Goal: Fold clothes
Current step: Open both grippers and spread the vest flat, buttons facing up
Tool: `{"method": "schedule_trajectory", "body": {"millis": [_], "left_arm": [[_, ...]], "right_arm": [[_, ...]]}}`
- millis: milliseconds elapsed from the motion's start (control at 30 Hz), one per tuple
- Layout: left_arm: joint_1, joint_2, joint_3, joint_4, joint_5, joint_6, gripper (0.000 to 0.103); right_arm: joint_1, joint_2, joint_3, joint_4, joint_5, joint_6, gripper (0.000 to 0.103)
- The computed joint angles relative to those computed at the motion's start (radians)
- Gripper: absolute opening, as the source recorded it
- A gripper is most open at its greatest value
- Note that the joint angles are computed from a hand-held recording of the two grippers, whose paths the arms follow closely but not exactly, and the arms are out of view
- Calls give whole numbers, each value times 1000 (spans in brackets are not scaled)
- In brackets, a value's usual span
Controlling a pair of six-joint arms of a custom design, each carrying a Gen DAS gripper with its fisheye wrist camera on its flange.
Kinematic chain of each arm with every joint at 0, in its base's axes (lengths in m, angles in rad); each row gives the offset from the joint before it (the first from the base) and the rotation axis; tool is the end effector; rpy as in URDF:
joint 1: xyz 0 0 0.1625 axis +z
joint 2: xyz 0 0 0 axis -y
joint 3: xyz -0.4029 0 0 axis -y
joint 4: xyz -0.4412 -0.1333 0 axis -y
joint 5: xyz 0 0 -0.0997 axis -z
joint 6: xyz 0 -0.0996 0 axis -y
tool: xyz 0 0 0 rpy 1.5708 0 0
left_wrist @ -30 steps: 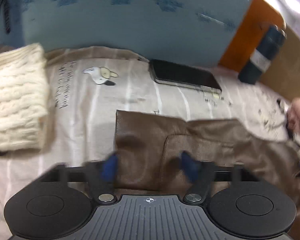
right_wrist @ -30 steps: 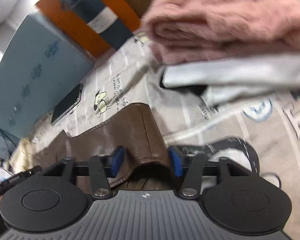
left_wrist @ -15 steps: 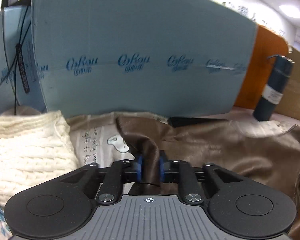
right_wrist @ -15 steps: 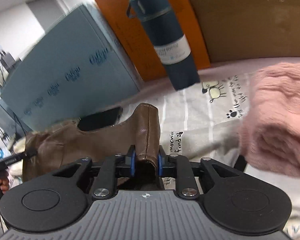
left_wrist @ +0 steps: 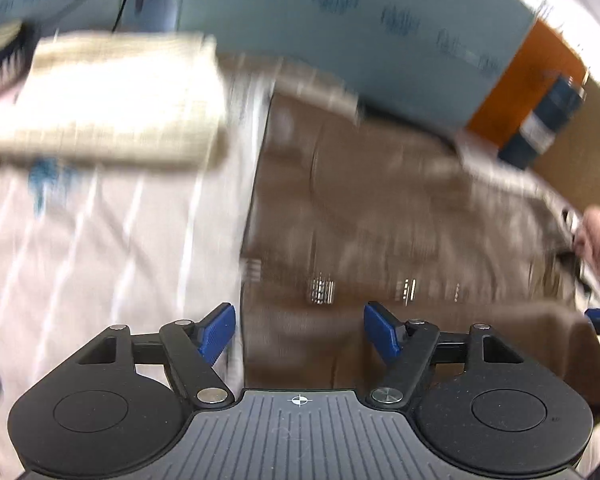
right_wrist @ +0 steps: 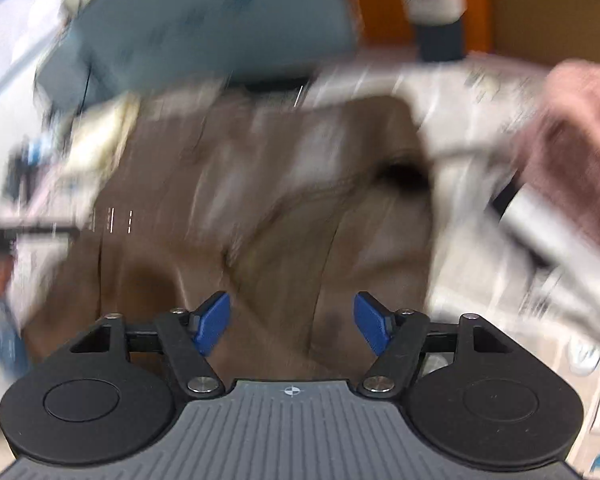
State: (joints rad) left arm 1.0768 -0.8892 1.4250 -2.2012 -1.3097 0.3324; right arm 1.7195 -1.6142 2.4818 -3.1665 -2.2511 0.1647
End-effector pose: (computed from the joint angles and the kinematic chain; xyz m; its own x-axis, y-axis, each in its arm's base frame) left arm -0.2116 -0.7283 0.1638 -0.6609 0.6987 -0.2737 0.7275 0.6861 -0.0054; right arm 0.1282 -0.3790 0.2370 -0.8377 0.4158 0.3541 0.0271 0.6792 -0.7334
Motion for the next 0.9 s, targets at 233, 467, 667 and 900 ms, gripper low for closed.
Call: {"method": "schedule_trajectory", "body": {"millis": [233,467,667,900], "left_arm": [[-18,-132,150,10,58,92,53],[-8,-165,205,-88,2,119,50],[-24,-165,259,-212,81,222,2],[-37,-95,250,-390,98,342,2]], "right_arm": [[83,-35,3,348,-113,45,58],[67,7,39,46,-37,46,61],[43,238,-23,-281,46,69,50],[108,334,-69,-310,-140,46,42]]}}
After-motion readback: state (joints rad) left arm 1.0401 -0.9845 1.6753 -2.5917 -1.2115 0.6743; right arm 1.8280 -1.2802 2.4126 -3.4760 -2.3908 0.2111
